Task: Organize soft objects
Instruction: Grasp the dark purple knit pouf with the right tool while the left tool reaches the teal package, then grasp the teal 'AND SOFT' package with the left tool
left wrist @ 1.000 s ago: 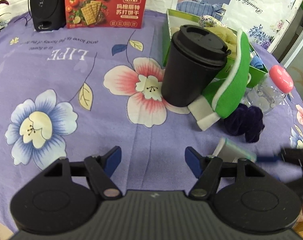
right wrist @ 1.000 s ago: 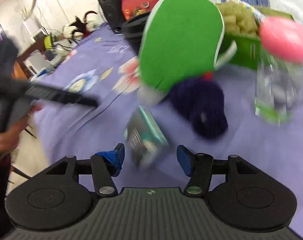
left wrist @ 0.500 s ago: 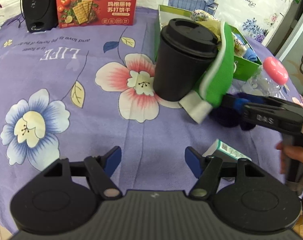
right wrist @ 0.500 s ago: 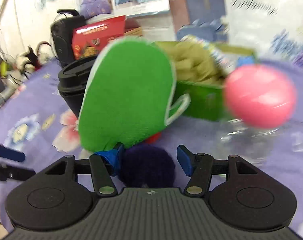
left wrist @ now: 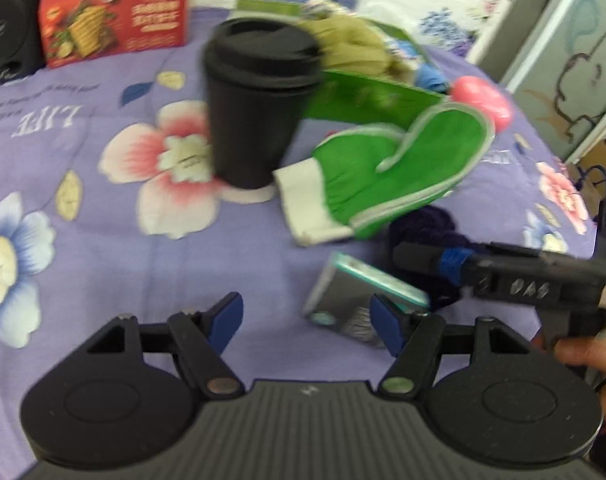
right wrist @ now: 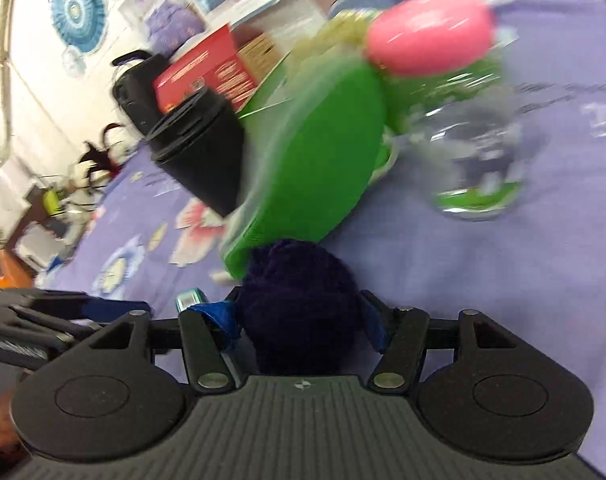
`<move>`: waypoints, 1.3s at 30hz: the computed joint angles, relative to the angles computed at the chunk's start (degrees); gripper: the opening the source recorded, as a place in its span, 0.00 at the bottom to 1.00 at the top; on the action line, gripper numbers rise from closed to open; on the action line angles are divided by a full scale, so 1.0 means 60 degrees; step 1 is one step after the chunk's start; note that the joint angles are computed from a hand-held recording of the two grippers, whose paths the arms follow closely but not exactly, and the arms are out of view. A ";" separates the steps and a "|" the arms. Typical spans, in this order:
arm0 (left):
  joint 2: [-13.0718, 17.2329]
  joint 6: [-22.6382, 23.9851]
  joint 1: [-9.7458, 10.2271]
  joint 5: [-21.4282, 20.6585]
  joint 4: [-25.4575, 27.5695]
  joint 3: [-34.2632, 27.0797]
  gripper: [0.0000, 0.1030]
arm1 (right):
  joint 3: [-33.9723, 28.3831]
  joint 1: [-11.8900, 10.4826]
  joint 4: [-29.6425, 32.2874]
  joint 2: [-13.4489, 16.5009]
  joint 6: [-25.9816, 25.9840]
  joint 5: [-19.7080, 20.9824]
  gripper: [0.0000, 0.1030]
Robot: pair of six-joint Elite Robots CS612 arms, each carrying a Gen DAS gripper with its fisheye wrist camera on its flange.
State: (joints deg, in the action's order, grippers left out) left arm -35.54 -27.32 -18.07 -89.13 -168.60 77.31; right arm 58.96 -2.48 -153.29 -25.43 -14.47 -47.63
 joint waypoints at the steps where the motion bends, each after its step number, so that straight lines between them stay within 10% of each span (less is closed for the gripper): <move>1: 0.0028 0.0030 -0.0035 -0.0032 0.0004 -0.0075 0.67 | 0.0152 -0.0012 -0.0349 -0.0051 0.0117 -0.0096 0.45; 12: 0.0577 0.0671 -0.0314 0.0346 0.0940 -0.1068 0.67 | 0.0633 -0.0131 -0.2025 -0.0154 0.0684 -0.1045 0.45; 25: 0.1099 0.3293 0.0232 -0.2198 0.0497 -0.1556 0.68 | -0.0093 0.0045 -0.0924 0.0110 -0.0383 -0.1366 0.45; 39: 0.1061 0.4250 -0.0065 -0.1020 0.0780 -0.1583 0.73 | -0.0316 0.0391 -0.1187 0.0331 -0.1740 -0.2576 0.54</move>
State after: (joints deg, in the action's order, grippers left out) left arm -29.17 -1.82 -18.46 -95.25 -163.92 67.81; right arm 57.07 -0.14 -160.41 -23.45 -24.91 -63.08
